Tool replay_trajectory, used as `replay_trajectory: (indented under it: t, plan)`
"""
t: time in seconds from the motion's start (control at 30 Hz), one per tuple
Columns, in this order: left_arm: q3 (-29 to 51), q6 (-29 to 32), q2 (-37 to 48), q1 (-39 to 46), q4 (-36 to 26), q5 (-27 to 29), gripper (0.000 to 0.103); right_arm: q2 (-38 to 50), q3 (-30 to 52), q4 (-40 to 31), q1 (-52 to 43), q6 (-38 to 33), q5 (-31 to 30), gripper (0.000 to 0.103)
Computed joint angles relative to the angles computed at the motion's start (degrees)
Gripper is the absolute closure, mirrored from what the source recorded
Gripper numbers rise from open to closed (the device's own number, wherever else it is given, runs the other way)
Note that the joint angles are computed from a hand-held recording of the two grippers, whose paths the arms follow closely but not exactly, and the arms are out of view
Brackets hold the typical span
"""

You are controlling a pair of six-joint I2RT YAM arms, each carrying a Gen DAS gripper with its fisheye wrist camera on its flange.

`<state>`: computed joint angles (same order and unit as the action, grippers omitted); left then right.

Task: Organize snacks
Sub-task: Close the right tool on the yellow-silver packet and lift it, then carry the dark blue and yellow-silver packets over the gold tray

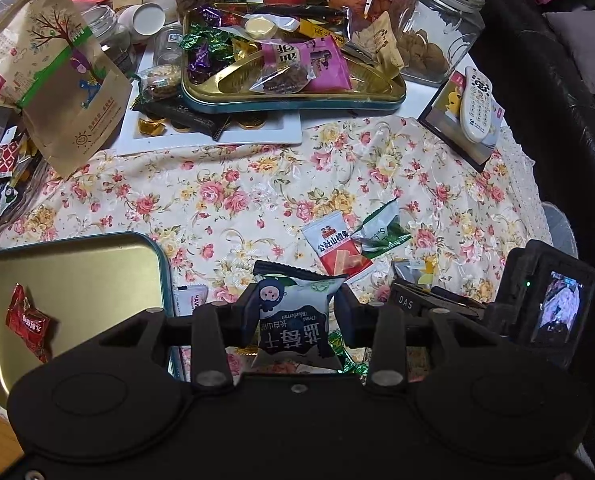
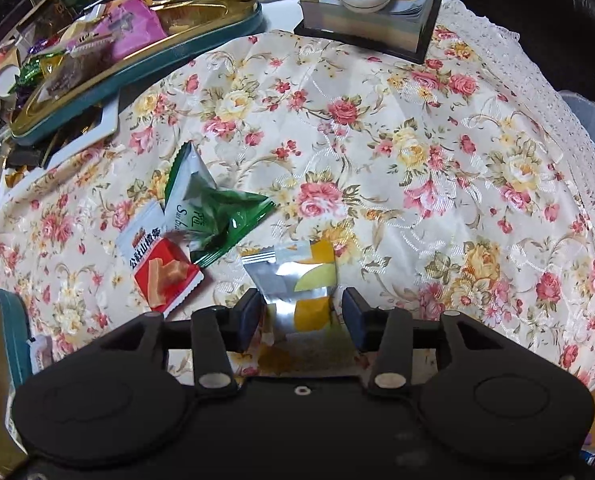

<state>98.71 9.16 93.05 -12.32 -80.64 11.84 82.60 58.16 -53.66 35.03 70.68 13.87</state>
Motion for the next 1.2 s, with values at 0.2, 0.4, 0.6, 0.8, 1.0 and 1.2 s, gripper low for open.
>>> replay_trajectory:
  t: [0.2, 0.4, 0.6, 0.8, 1.0, 1.2]
  plan:
    - [0.3, 0.1, 0.1, 1.7, -0.1, -0.2, 0.055, 3.0, 2.7, -1.8, 1.5, -0.1, 2.3, 0.062]
    - [1.1, 1.3, 0.3, 4.3, -0.3, 0.0, 0.055, 2.1, 3.6, -2.9, 0.8, 2.9, 1.3, 0.066]
    - [1.1, 3.8, 0.1, 7.8, 0.0, -0.1, 0.055, -1.0, 8.0, -6.1, 0.7, 6.8, 2.7, 0.066]
    - [0.9, 6.6, 0.5, 12.3, 0.8, -1.1, 0.055, -0.4, 15.9, -6.6, 4.7, 7.8, 4.7, 0.066]
    - [1.1, 9.1, 1.6, 17.0, 1.2, -1.6, 0.055, 4.9, 25.6, -5.2, 10.0, 5.0, 5.1, 0.066]
    - [1.9, 12.7, 2.6, 22.9, 1.1, -0.7, 0.056, 10.3, 33.9, -3.7, 14.3, 1.6, 4.8, 0.066]
